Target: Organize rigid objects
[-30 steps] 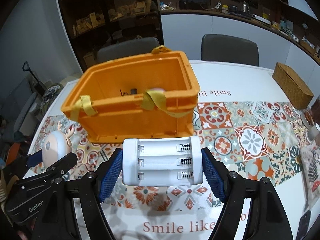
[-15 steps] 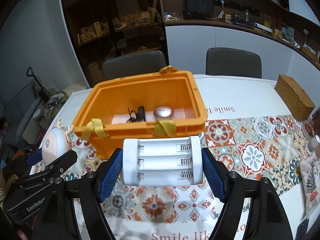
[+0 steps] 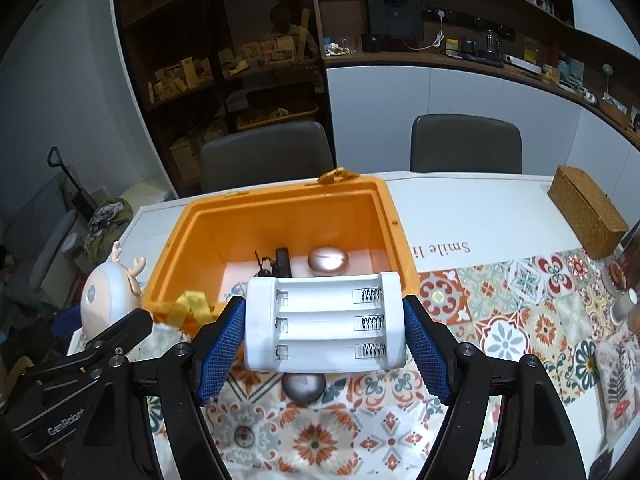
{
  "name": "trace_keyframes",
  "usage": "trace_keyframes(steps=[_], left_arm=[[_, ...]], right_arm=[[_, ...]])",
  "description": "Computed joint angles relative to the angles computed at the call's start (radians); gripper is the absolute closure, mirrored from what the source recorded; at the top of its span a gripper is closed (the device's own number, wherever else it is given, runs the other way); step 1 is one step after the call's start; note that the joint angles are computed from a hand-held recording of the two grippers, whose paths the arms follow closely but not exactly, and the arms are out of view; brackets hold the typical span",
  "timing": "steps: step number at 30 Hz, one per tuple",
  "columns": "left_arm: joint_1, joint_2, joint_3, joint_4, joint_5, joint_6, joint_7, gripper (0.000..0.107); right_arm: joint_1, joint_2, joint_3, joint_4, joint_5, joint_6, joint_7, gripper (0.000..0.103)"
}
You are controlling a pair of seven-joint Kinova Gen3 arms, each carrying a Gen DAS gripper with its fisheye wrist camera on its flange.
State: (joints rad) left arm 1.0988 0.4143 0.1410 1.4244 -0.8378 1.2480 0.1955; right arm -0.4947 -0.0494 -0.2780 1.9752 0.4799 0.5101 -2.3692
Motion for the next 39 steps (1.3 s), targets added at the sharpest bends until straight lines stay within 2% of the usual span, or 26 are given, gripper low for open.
trace_keyframes(steps=[9,17,27,39], left_arm=[[-0.041,-0.004,-0.005,-0.034,0.008,0.001,-0.09,0.033],[-0.091,-0.007,-0.014,-0.058,0.05,-0.025,-0.169,0.033],[-0.17,0.012,-0.03,-0.092,0.147,-0.072,-0.289,0.033],[-0.255,0.061,-0.056,-0.136,0.29,-0.106,-0.427,0.033]], right_arm=[[-0.013,0.05,0.028,-0.089,-0.022,0.053,0.032,0.026],[-0.052,0.12,0.06,-0.199,-0.01,0.14,0.048,0.026],[-0.073,0.222,0.108,-0.327,-0.103,0.235,0.179,0.026],[-0.12,0.338,0.155,-0.453,-0.112,0.34,0.229,0.026]])
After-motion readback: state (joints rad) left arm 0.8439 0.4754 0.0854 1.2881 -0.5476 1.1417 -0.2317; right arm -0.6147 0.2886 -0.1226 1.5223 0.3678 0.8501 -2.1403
